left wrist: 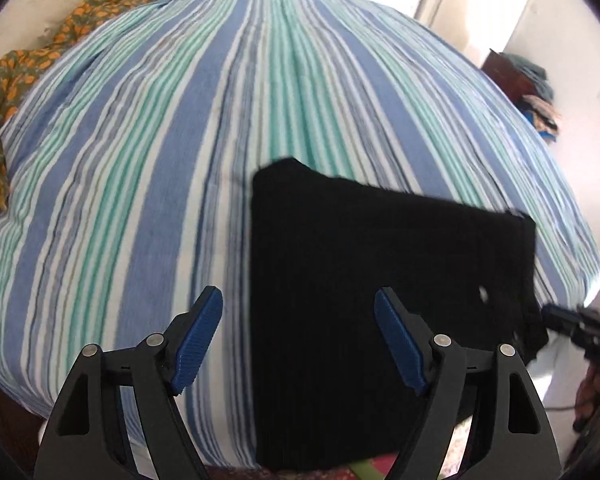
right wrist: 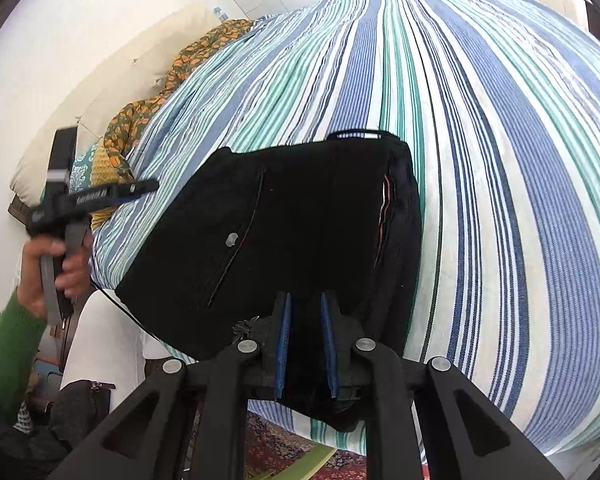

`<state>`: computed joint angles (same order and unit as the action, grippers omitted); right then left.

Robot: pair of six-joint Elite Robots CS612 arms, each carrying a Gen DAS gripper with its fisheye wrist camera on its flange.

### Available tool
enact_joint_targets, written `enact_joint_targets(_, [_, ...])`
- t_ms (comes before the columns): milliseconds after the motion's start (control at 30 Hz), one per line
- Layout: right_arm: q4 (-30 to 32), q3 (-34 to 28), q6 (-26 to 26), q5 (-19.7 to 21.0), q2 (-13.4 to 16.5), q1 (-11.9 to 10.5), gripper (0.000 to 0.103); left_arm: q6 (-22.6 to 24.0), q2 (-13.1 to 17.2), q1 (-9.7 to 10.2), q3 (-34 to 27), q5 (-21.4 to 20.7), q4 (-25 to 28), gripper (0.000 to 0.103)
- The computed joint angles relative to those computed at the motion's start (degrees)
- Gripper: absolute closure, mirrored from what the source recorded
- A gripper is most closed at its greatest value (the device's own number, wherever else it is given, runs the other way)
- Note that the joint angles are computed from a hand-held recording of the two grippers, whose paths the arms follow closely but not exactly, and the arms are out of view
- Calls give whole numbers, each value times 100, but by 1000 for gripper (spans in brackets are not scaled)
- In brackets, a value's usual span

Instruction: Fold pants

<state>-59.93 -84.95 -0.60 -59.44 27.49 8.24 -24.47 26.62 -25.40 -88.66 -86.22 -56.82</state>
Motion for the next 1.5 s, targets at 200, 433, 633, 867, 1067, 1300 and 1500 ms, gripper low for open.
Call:
enact_joint_targets(200, [728,-116,-1253,559,-173,81,80,509,260,-370,-351,456,484,24])
enact_joint_targets(433, [1573,-110,-1055,92,-95,83,77,259,266,-480,-486,631,630,23])
enact_joint_targets(633, [1573,-298,-914,104,-36,24,74,193,253,-542,-514,811,741,23])
enact_joint_targets(867, [1562,-177,-858,30,-79,63,67,152,250,-562,-525,856,768,22])
enact_joint_targets(1067, [1556,-174,-850,-4,-70,81,60,155,254,-553,-540,848,797,22])
enact_joint_targets(1300, [1706,-212,-702,100,-92,5,51,-122,185,-437,-655,564,1052,20])
enact_joint_targets(1500, [1509,-428,-201,671,-5,-261,46,-750,197,-96,-917,25,884,20])
